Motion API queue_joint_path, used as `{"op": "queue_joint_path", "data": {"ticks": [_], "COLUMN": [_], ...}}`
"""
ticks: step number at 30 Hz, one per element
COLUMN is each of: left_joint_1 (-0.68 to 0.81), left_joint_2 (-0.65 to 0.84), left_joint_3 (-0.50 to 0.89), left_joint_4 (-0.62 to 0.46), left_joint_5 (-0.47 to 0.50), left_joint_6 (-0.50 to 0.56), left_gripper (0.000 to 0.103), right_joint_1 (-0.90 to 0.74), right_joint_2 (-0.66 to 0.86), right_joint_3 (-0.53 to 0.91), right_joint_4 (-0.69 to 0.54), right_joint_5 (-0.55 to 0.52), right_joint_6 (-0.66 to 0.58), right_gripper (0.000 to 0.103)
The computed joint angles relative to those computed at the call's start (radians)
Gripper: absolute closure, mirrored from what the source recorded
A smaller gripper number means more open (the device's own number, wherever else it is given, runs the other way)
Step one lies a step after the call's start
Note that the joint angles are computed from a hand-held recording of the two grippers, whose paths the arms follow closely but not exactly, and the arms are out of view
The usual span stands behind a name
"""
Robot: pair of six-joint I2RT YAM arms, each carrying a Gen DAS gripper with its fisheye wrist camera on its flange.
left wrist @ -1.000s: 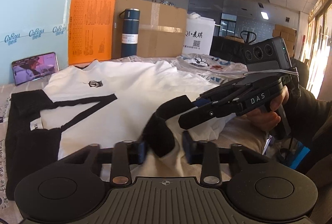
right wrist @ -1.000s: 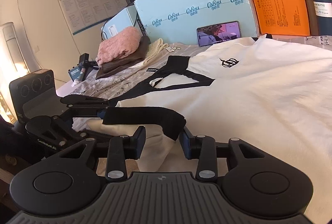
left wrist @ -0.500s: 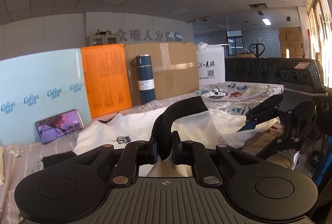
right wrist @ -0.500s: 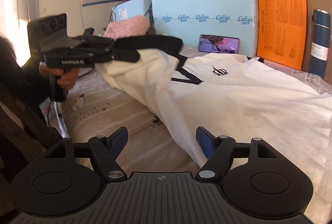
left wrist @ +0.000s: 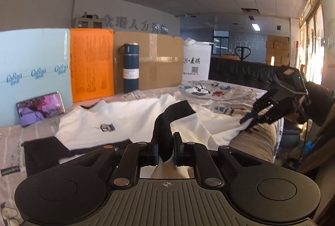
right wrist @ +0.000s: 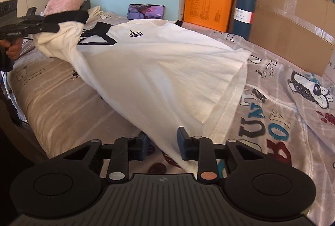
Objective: Fold clothes
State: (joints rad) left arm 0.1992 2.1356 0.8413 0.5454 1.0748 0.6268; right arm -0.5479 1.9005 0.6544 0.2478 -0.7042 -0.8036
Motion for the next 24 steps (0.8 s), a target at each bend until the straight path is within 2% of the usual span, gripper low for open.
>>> {"op": "queue_joint_path", "data": {"ticks": [1,3,8,11,12,18,19,22,24], "left_joint_1": [0.004,0.013,0.001,-0.02,-0.026,-0.055,-0.056,-0.053,-0.048], "left_joint_2": [0.002,0.014,0.025,0.035,0.042,0.199,0.231,0.31,0.309], "left_joint_3": [0.011,0.035,0.035,0.099,0.144,0.538,0.594,0.715,0.694], "left_joint_4": [-0.057,-0.133,0.066,0.098,0.047,-0.458,-0.513,-0.584,-0.504], "left_joint_5": [0.009,0.042,0.001,-0.062,-0.073,-0.108,-0.117,-0.152,-0.208], "left_joint_6": [0.026,0.041,-0.183,-0.216,-0.198,-0.012,-0.007,-0.047,-0.092], "left_gripper": [0.092,0.091,0.092,0.092,0.092,0.09,0.087,0.085,0.074], "right_joint_1": [-0.019,-0.043,-0.032,0.003,0.013,0.064,0.069,0.084,0.092], "right_joint_2": [-0.001,-0.009,0.011,0.051,0.065,0.162,0.18,0.227,0.252], "right_joint_3": [0.007,0.013,0.07,0.138,0.163,0.342,0.368,0.43,0.45], "right_joint_4": [-0.017,-0.029,0.016,0.042,0.042,-0.047,-0.064,-0.093,-0.085], "right_joint_5": [-0.018,-0.054,-0.135,-0.126,-0.125,-0.081,-0.07,-0.03,0.011], "right_joint_6": [-0.007,-0.008,0.087,0.144,0.152,0.159,0.16,0.167,0.181], "right_gripper": [0.09,0.094,0.097,0.097,0.097,0.097,0.097,0.097,0.093]}}
